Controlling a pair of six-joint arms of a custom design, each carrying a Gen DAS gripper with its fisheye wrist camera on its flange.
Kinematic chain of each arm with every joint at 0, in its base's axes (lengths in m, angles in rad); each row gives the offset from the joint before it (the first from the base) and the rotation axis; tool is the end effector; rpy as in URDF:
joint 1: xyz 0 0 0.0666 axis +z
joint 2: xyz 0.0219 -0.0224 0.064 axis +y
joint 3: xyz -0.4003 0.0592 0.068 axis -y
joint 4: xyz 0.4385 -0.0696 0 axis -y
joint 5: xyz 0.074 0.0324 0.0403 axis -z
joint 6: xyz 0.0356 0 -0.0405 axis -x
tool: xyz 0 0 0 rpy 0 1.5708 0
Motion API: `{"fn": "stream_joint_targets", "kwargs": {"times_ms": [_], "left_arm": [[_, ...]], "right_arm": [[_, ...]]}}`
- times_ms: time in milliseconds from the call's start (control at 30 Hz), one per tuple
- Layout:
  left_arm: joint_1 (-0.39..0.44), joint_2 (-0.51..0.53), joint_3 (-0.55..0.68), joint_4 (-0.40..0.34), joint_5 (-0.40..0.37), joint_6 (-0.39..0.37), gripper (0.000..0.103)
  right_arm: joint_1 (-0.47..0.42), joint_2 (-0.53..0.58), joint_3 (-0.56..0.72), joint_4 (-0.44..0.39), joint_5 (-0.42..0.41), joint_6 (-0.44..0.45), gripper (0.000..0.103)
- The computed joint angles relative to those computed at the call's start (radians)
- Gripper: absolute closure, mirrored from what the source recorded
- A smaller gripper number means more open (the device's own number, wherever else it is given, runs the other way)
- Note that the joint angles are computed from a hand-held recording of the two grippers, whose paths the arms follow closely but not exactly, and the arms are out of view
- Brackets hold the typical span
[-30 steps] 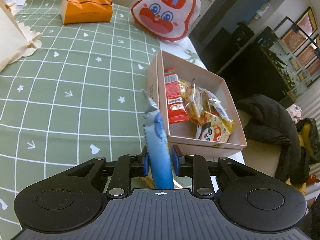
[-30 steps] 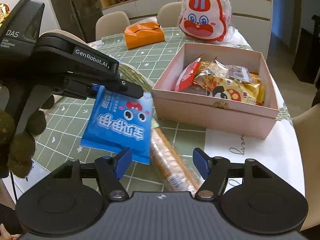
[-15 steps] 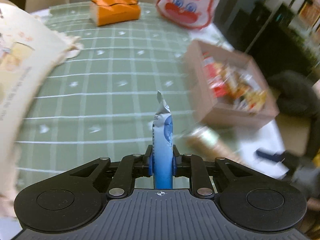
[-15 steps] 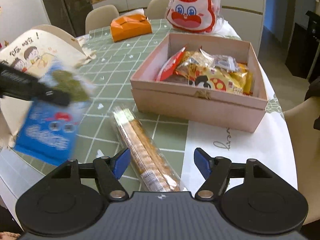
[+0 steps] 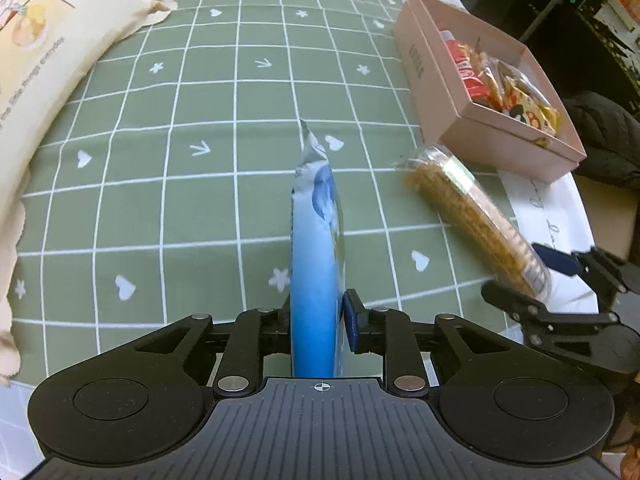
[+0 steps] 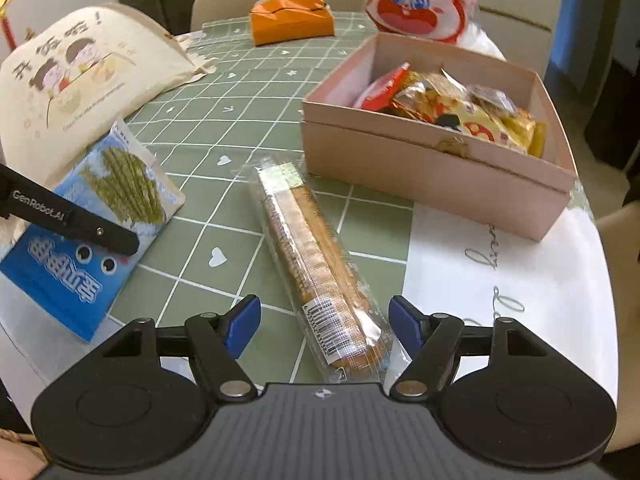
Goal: Organize snacks
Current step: 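Grasp the long clear-wrapped wafer roll with the right tool while the left tool holds the blue bag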
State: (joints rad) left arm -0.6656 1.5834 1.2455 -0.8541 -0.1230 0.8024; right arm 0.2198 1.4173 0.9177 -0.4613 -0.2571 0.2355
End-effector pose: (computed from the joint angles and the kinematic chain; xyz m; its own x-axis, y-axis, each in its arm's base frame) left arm 0.4342 -0.3358 0.2830 -0.9229 -0.1827 -0.3390 -0.1243 0.9745 -0.1867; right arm 0.4614 0.1120 0.2375 -0.6955 -0.3866 -0.6056 -0.5299 0.8452 0.0690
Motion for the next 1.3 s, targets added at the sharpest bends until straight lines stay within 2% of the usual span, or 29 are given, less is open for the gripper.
{"fn": "stream_joint_targets", "kwargs": {"times_ms": [67, 167, 233, 333, 433, 567, 600, 667, 700, 733, 800, 867, 1100, 1167, 1300], "left_arm": [[-0.006, -0.014, -0.015, 0.013, -0.011, -0.002, 0.078], [0.0, -0.04, -0.041, 0.042, 0.003, 0.043, 0.078], [0.002, -0.065, -0.061, 0.073, -0.002, 0.07, 0.081], [0.005, -0.078, -0.069, 0.097, 0.002, 0.083, 0.082], [-0.003, -0.065, -0.061, 0.097, -0.014, 0.069, 0.082], [0.011, -0.054, -0.081, 0.127, 0.074, 0.121, 0.085], [0.017, -0.057, -0.095, 0.154, 0.098, 0.142, 0.085], [0.023, -0.068, -0.12, 0.204, 0.12, 0.174, 0.085], [0.023, -0.071, -0.124, 0.214, 0.121, 0.178, 0.085], [0.021, -0.072, -0.123, 0.216, 0.121, 0.174, 0.085], [0.016, -0.069, -0.114, 0.21, 0.125, 0.154, 0.085], [0.01, -0.06, -0.1, 0.209, 0.141, 0.135, 0.085], [0.002, -0.054, -0.057, 0.318, 0.234, 0.112, 0.085], [0.007, -0.059, -0.014, 0.345, 0.242, 0.053, 0.085], [0.02, -0.041, 0.129, 0.362, 0.191, -0.112, 0.085]], "right_arm": [[0.012, -0.001, -0.006, 0.015, 0.024, 0.02, 0.031], [0.022, 0.016, 0.016, -0.007, 0.027, 0.026, 0.031], [0.023, 0.026, 0.04, -0.058, -0.01, 0.029, 0.031], [0.013, 0.039, 0.078, -0.125, -0.11, 0.034, 0.031], [0.038, 0.044, 0.088, -0.083, -0.071, 0.028, 0.031], [0.067, 0.099, 0.127, -0.043, -0.041, -0.005, 0.032], [0.07, 0.117, 0.14, -0.042, -0.035, -0.014, 0.033], [0.081, 0.14, 0.154, -0.024, -0.013, -0.034, 0.044], [0.086, 0.141, 0.154, -0.016, -0.002, -0.033, 0.055], [0.089, 0.137, 0.152, -0.017, 0.004, -0.022, 0.063], [0.086, 0.121, 0.147, -0.036, -0.003, 0.002, 0.07], [0.07, 0.101, 0.137, -0.063, -0.037, 0.003, 0.071], [-0.03, 0.004, 0.094, -0.162, -0.097, -0.048, 0.072], [-0.069, -0.052, 0.087, -0.149, -0.121, -0.074, 0.072], [-0.126, -0.159, 0.113, -0.025, -0.112, -0.135, 0.072]]}}
